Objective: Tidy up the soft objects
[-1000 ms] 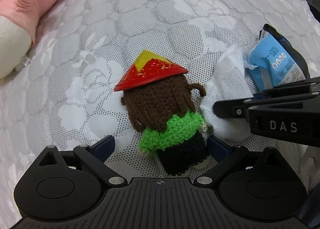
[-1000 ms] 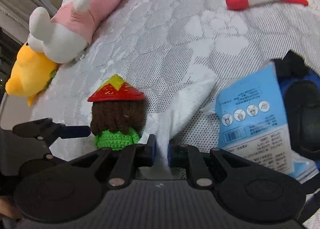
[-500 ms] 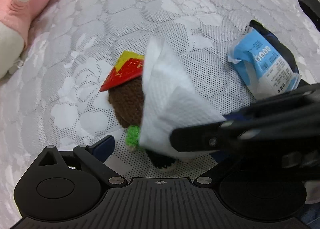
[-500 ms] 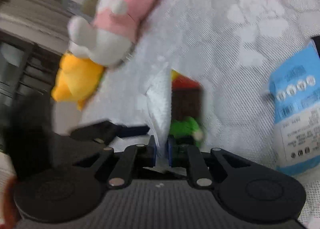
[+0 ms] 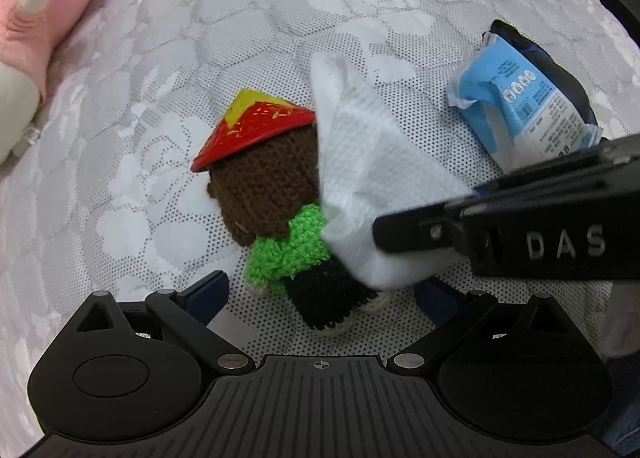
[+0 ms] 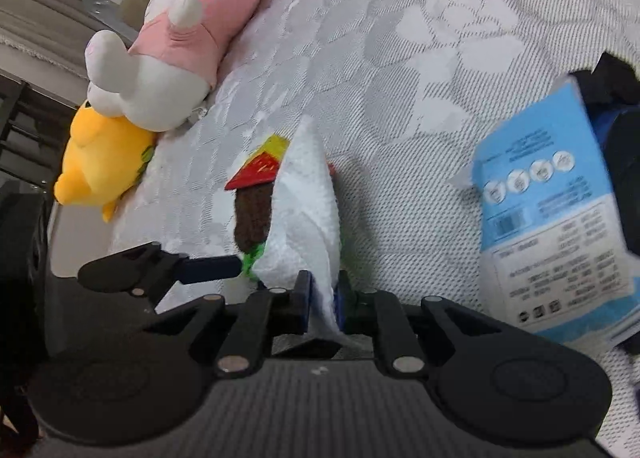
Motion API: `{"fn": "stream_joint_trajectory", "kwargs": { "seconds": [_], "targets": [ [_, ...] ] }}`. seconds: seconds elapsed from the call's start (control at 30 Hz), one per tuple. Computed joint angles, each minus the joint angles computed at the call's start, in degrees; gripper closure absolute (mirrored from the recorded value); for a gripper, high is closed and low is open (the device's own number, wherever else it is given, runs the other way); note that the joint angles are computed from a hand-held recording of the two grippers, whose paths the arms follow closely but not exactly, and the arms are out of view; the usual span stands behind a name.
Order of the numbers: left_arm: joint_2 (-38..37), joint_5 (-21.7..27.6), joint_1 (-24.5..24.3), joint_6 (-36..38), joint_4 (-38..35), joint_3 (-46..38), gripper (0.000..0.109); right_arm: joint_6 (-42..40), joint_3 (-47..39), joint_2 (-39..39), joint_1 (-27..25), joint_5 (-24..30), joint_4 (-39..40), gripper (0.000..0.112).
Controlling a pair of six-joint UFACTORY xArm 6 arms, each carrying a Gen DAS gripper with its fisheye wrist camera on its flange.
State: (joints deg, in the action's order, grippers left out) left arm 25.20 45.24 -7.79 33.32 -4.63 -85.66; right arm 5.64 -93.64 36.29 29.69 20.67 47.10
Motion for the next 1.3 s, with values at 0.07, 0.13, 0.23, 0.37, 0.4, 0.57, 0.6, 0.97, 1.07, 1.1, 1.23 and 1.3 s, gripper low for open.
{"fn": "stream_joint_trajectory", "kwargs": {
  "seconds": [0.07,0.13,0.23,0.37,0.4,0.57,0.6,0.97,1.07,1.1,1.23,1.3],
  "targets": [
    [-0.10,-0.04,-0.08,-0.30,0.35,0.14,0.007,3.48,0.44,-0.14,-0.01,-0.96,-3.50,0.098],
    [-0.24,-0.11,-0.07,-0.42,0.39,0.30,0.007,5.94,0.96,-0.35,-0.21,-1.72,-5.65,0.098],
    [-0.42,-1.00,0.03,-0.28,-0.11,0.58,0.007,9.00,2.31,-1.29,-0.58,-3.38,-8.49,0.098],
    [-0.46,-3.04,0.26,-0.16,-2.02,0.73,0.007,14.25,4.71,-3.23,-1.07,-6.90,-15.56,0.098],
    [-0.50,-3.53,0.36,-0.13,-2.65,0.76,0.007,15.19,5.24,-3.67,-1.18,-7.70,-16.96,0.098],
    [1.56,0.48,2.78,4.07,-20.19,-4.09,0.007,19.51,6.07,-4.00,-1.52,-8.38,-21.67,0.098],
    [3.04,3.65,3.56,3.08,-23.67,-7.04,0.007,19.82,6.28,-4.12,-1.54,-8.44,-21.99,0.098],
    [6.10,-4.24,3.94,-13.69,-5.49,-8.85,0.006,24.91,9.54,-6.18,-2.08,-10.95,-27.49,0.097],
    [5.91,-5.12,4.63,-16.45,-3.51,-8.78,0.006,23.80,9.37,-6.07,-2.01,-10.94,-26.29,0.097],
    [5.84,-5.85,4.77,-17.07,-2.44,-8.64,0.006,23.45,9.37,-6.07,-1.99,-10.93,-25.83,0.097],
    [6.51,-3.84,5.33,-13.16,-9.05,-10.08,0.007,23.98,9.24,-5.99,-2.09,-10.93,-26.19,0.097],
    [10.31,5.33,5.18,-10.36,-14.33,-16.09,0.007,24.90,8.92,-5.76,-2.21,-10.91,-27.17,0.097]
  ]
}}
